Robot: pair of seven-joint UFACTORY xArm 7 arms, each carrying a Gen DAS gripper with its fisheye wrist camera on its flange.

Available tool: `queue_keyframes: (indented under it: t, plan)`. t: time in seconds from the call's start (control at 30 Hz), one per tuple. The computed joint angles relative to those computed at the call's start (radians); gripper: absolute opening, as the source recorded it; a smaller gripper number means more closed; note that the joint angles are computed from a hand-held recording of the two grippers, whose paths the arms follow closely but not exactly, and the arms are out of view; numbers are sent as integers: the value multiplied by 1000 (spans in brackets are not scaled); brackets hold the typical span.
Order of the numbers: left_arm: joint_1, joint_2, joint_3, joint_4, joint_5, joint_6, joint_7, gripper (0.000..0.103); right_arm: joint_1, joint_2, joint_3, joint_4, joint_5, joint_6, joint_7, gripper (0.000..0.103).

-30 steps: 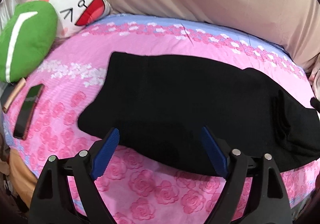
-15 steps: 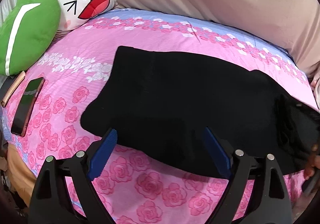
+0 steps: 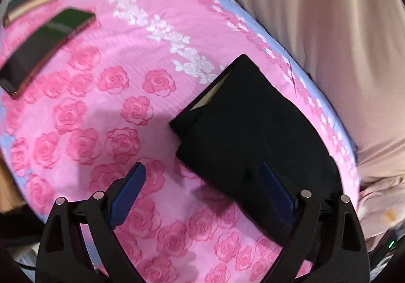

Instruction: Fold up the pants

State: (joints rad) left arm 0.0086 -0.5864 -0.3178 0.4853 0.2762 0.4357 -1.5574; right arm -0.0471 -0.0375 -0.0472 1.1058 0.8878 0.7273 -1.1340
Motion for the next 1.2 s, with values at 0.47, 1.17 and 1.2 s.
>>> queue_keyframes:
  t: [0.47, 1.17, 1.2]
  plan:
    - [43, 204, -55, 291, 258, 108, -36, 21, -90, -10, -81, -19, 46, 39, 45, 68]
    - [-399, 945, -125, 1122, 517, 405, 272, 96, -234, 40, -92, 37, 131, 117, -32, 72]
    - [-402, 903, -117, 1087, 512, 392, 278, 96, -235, 42, -92, 44, 138, 128, -34, 75]
